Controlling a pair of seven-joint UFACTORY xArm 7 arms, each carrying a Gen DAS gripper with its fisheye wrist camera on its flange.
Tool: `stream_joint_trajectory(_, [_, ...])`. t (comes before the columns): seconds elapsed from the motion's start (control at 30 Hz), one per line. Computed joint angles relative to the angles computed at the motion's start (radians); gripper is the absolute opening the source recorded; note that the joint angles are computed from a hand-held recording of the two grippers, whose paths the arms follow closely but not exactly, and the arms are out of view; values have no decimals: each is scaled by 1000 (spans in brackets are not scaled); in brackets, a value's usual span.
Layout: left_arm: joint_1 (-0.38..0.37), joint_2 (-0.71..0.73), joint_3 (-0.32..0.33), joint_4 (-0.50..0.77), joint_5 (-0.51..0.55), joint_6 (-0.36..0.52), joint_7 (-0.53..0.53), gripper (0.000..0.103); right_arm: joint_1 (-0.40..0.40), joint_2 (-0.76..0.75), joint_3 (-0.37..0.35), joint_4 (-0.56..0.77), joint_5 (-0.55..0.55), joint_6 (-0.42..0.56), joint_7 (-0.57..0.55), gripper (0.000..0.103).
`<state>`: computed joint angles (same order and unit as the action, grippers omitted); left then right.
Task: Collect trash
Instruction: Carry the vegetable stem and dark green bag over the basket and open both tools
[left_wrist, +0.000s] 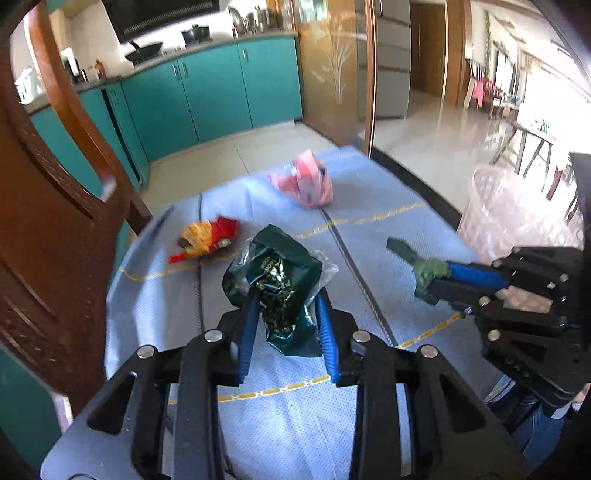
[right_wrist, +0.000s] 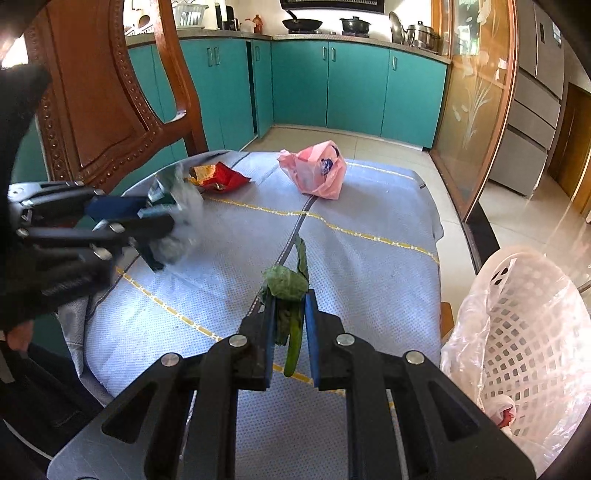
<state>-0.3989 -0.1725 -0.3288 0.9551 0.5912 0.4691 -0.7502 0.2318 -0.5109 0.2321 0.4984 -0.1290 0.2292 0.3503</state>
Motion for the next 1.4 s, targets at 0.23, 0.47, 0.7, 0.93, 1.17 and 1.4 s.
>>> stream_joint_trajectory(0.23, [87, -94, -50, -53, 136, -104, -171, 32, -36, -65, 44, -25, -31, -38, 39, 16])
stream_joint_trajectory(0.47, [176, -142, -109, -62, 220, -130, -284, 32, -118, -142, 97, -55, -74, -81, 98, 16])
stream_joint_trajectory(0.7, [230, -171, -153, -64, 302, -138, -383, 32, -193, -226, 107, -83, -86, -98, 135, 16])
stream_joint_trajectory(0.93, [253, -180, -176, -59, 339, -137, -443, 32, -260, -283, 126, -105, -100, -101, 167, 16])
stream_joint_trajectory(1.17, [247, -120, -207, 13, 413, -140, -525, 32, -326, -404, 101, -161, -100, -82, 194, 16])
stream_joint_trajectory(1.4, [177, 7, -226, 131, 561, -104, -628, 32, -365, -541, 56, -231, -104, -22, 176, 16])
